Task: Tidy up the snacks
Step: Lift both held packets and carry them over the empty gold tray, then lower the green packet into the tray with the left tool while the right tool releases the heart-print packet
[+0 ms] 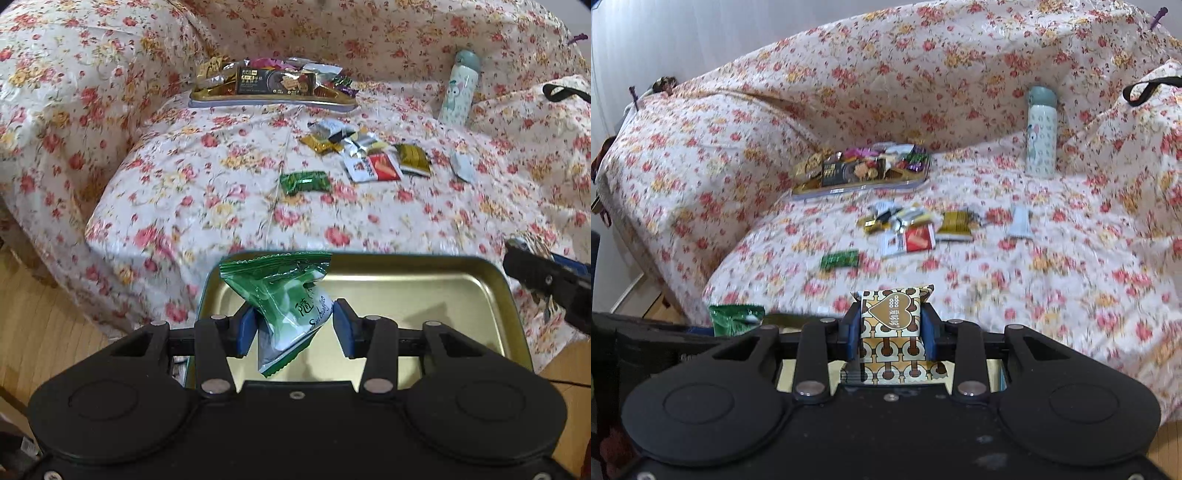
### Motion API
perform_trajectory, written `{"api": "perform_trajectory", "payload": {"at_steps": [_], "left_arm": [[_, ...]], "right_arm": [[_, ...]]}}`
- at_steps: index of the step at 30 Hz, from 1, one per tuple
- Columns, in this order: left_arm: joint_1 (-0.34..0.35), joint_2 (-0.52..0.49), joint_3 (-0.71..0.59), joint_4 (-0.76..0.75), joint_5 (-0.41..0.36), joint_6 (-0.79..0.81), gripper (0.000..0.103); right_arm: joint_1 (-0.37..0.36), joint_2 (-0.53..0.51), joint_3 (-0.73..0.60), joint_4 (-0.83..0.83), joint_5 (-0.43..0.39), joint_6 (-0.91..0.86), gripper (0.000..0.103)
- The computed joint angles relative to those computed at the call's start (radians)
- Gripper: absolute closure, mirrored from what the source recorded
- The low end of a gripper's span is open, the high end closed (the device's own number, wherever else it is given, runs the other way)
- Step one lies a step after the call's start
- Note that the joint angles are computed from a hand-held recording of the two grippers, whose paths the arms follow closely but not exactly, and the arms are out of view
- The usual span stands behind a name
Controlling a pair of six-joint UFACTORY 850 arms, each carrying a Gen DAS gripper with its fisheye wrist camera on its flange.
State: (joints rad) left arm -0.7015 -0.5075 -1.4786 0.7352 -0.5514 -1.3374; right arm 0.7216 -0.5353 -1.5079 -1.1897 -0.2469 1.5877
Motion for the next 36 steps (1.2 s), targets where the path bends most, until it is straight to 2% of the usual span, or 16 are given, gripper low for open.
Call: {"api": "perform_trajectory", "payload": {"at_steps": [2,7,12,21,36], "left_arm": [[-0.010,0.008,0.014,0.009,-0.008,-0.015,0.052],[-0.027,0.012,0.033,-0.026,-0.020,0.012,0.051],[-0.029,0.002,0.040,-0.115,-0.012,0.089,0.051],[-0.016,-0.006,0.054,-0.270,0.011,0.193,0.051],[-0.009,-0.007,0.057,-0.325,0.010,0.241,0.050]], "right_arm": [[0.011,0.024,0.039,-0.016,0.000,0.023,0.069],[0.025,0.056,0.098,0.063,0.009,-0.030,0.068],[0.022,0.061,0.126,0.338,0.014,-0.259,0.068],[0.017,0.033,0.111,0.643,-0.015,-0.552,0.068],[0.013,0.002,0.079,0.869,-0.044,-0.785,0.068]]}}
